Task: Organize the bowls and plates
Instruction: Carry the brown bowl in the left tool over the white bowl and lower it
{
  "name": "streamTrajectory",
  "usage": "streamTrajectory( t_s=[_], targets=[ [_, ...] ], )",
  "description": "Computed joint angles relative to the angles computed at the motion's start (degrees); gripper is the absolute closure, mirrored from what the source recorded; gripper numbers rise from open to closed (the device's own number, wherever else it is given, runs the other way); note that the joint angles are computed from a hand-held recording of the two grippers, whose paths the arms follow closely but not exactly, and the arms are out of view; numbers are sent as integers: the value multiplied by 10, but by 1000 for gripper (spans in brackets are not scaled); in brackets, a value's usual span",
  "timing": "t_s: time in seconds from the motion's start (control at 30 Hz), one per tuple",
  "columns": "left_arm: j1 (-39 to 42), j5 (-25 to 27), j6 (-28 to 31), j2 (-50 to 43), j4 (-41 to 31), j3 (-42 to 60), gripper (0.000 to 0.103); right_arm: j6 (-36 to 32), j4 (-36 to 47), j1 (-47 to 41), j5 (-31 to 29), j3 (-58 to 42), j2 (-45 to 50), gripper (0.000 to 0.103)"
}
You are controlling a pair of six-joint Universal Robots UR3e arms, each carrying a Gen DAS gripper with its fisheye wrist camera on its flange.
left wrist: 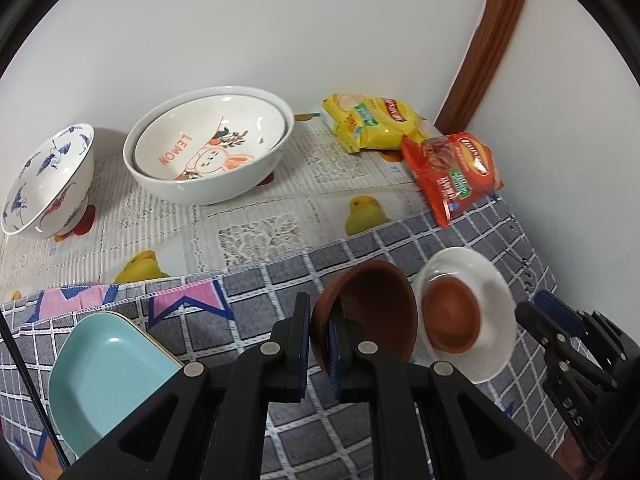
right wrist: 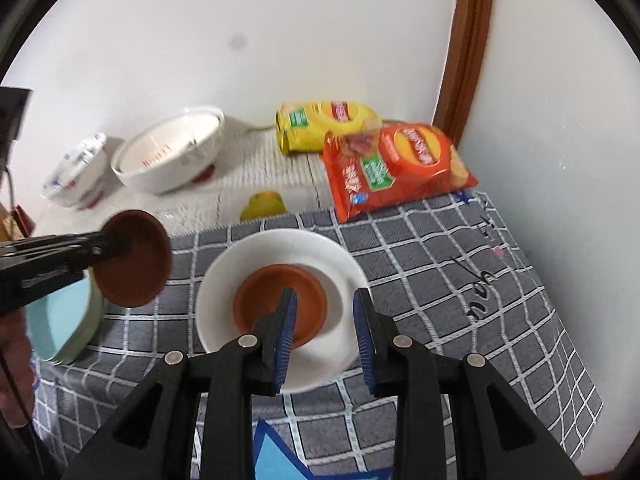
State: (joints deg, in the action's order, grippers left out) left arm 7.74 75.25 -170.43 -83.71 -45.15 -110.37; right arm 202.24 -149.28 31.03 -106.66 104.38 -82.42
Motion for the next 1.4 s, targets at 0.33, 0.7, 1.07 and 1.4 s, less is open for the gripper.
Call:
streamTrajectory(
  t_s=[0.33,0.7,1.07,1.4],
  targets=[
    [-75,-11,-74,-38,-11,54,95,-3,-9,-88,49,158,-164,74],
    [-158,40,-141,-138,36,90,95,-49,-7,-187,114,278,-257,74],
    [-172,50,-157,-179,45,106,94,-75,-19,-234,159,312,-265,74],
    [-169,44,-162,-185,54,100,94,-80,-14,-230,159,315,-260,72]
  ],
)
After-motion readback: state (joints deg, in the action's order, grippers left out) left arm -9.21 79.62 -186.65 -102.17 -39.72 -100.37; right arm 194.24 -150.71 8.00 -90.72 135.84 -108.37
